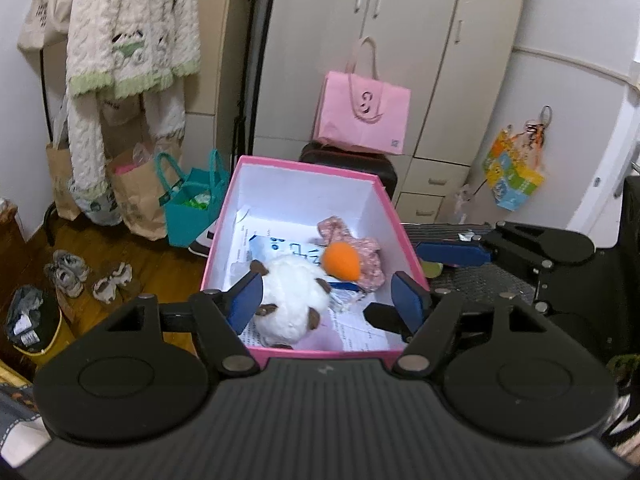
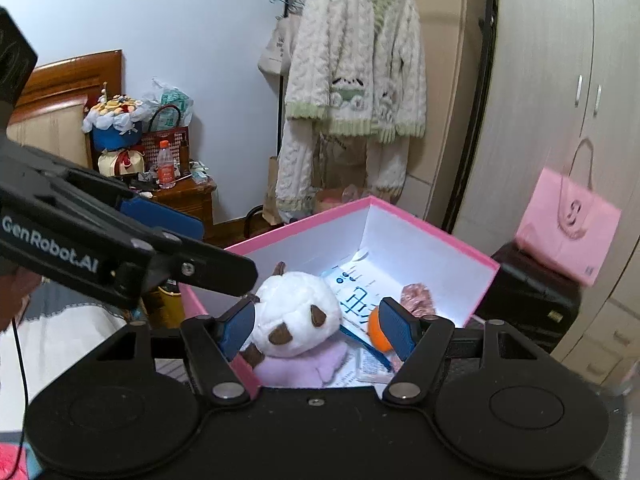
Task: Organize soft objects
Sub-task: 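Carry the white plush into the pink box and open the left gripper, then move the left gripper to the green egg sponge while the right gripper approaches the pink pompom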
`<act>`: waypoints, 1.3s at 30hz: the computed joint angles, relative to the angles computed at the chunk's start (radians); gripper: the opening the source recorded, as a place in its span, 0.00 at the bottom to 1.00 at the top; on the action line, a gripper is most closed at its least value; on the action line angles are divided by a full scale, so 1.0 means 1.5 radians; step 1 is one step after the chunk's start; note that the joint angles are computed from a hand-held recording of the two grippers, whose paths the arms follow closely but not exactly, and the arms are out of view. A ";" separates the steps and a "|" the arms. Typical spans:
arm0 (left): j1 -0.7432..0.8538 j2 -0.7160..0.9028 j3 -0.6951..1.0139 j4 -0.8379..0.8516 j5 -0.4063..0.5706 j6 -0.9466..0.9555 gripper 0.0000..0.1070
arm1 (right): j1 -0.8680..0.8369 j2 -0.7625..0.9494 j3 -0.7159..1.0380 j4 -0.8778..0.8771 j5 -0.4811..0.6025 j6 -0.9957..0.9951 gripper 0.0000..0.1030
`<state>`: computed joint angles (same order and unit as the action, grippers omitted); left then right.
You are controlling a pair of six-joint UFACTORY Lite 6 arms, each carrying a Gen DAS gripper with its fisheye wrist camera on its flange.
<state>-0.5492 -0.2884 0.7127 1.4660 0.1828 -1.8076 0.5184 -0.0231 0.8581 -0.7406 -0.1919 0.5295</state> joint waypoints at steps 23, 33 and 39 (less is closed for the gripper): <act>-0.232 0.123 0.139 -0.046 0.100 0.043 0.68 | -0.476 -0.160 -0.131 -0.584 -0.300 0.434 0.71; -0.229 0.373 0.353 0.017 0.073 -0.009 0.68 | -0.576 0.054 0.032 -0.586 -0.356 0.403 0.71; -0.243 0.510 0.472 0.107 0.124 -0.109 0.68 | -0.590 0.191 0.140 -0.534 -0.371 0.309 0.72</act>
